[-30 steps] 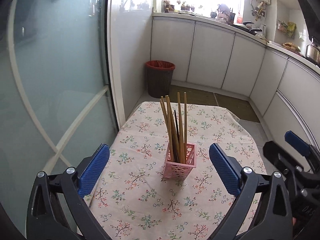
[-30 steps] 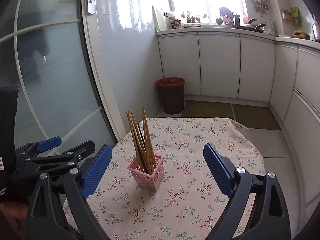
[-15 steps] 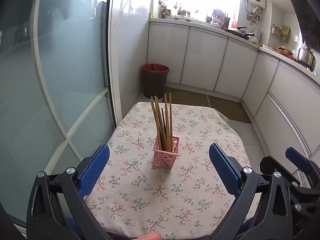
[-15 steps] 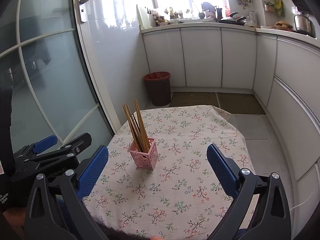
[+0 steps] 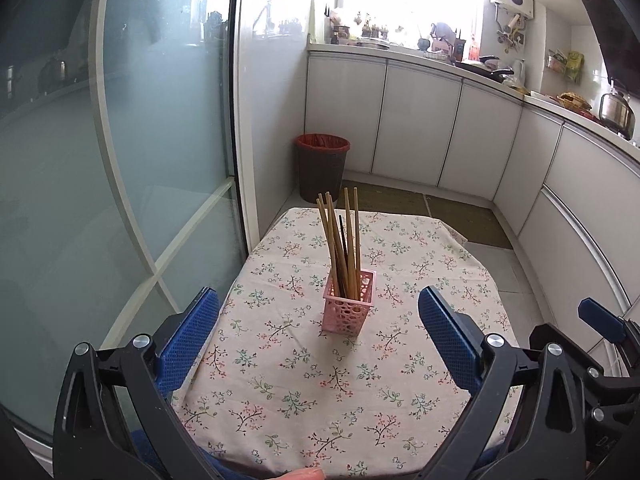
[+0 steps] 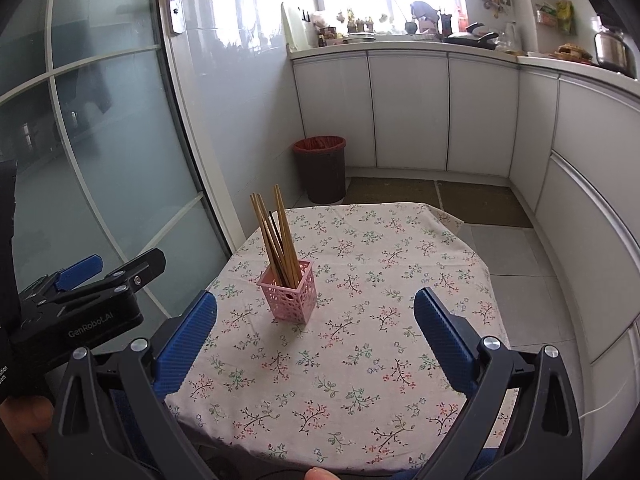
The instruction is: Organize utensils
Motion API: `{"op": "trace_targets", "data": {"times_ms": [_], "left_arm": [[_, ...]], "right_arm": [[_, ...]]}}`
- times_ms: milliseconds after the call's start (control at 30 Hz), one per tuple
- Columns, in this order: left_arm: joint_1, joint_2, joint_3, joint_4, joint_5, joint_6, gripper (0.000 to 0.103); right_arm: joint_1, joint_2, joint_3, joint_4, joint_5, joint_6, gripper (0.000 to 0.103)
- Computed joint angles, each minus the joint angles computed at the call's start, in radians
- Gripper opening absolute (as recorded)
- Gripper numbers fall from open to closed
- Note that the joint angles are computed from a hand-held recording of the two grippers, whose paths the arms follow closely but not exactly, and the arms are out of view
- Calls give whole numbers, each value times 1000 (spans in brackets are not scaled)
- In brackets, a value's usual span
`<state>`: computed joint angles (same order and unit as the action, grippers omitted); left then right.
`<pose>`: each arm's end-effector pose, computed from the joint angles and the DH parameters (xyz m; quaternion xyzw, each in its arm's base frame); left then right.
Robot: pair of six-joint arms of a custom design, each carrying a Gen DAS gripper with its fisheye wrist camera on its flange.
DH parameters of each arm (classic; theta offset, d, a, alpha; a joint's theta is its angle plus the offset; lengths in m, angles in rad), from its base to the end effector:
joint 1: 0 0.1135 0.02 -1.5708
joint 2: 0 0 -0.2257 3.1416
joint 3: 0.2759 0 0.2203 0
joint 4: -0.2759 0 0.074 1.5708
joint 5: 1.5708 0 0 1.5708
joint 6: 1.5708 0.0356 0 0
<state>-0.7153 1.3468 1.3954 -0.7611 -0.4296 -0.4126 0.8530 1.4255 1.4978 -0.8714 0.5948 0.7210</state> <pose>0.2054 -0.1588 0.3343 0.0463 0.8916 -0.0535 0.4472 0.1904 0.1877 0.3378 0.0516 0.8912 0.0632 0.4463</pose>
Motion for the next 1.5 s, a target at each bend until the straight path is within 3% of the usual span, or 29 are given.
{"op": "trace_targets", "data": {"times_ms": [1500], "left_arm": [[27, 7, -14, 12, 53, 19, 96]], "right_arm": [[-11, 17, -11, 33, -23, -9, 96]]}}
